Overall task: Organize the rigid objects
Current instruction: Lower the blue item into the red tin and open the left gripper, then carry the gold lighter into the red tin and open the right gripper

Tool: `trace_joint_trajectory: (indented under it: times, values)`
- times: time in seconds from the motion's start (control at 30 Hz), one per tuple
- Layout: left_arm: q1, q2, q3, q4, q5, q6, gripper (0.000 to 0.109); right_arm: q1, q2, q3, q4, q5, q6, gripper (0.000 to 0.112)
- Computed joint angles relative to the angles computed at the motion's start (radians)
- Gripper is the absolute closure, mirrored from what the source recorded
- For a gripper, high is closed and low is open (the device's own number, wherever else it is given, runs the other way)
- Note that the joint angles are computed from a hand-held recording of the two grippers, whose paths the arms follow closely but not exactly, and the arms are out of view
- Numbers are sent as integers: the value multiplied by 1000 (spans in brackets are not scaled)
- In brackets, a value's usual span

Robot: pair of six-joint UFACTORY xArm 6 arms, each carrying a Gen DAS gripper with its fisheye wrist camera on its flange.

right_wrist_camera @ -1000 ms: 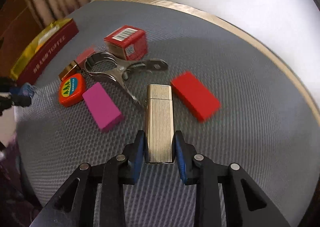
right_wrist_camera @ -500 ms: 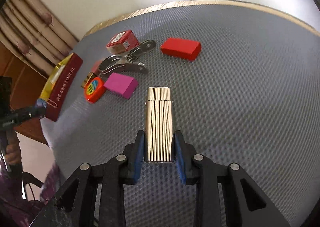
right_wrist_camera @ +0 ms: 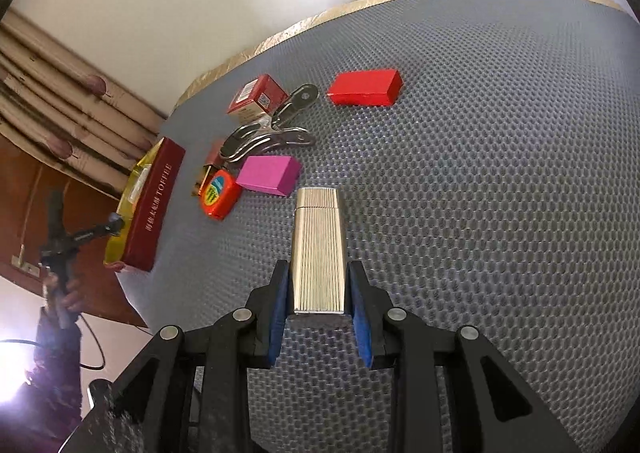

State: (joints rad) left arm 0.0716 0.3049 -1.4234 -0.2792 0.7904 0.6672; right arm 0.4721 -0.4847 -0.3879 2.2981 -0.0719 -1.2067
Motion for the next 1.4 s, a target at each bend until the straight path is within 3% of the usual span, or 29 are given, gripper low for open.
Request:
trace_joint_trajectory:
  times: [0.2,0.3,0.47,0.53,0.73,0.87,0.97,1.03,1.2,1.4]
  values:
    - [-1,58,-28,20,-30,-8,87,8,39,-56,57,-19,-48,86]
    - [-9,72,-33,38,-42,-18,75,11,66,-89,95,-29,-80,86]
    - [0,44,-14,-21,-55,-12,71,2,89,-131,170,-13,-134,85]
    - [8,10,12,-59,-55,-11,70,5,80,-131,132,9,-78,85]
    - [21,-180,232,-122,-180,10,68,23,92,-186,-2,77,74,85]
    - [35,-270,346,-157,-235,31,67,40,149,-281,-148,122,200,85]
    - [57,-305,378,-194,-205,70,67,36,214,-368,-314,179,331,85]
    - [66,-322,395,-221,-203,94,67,35,279,-451,-462,207,440,85]
    - [58,-367,460,-274,-319,139,67,30,476,-683,-864,282,736,85]
    - [80,-347,437,-304,-289,146,66,11,747,-985,-1263,418,1054,85]
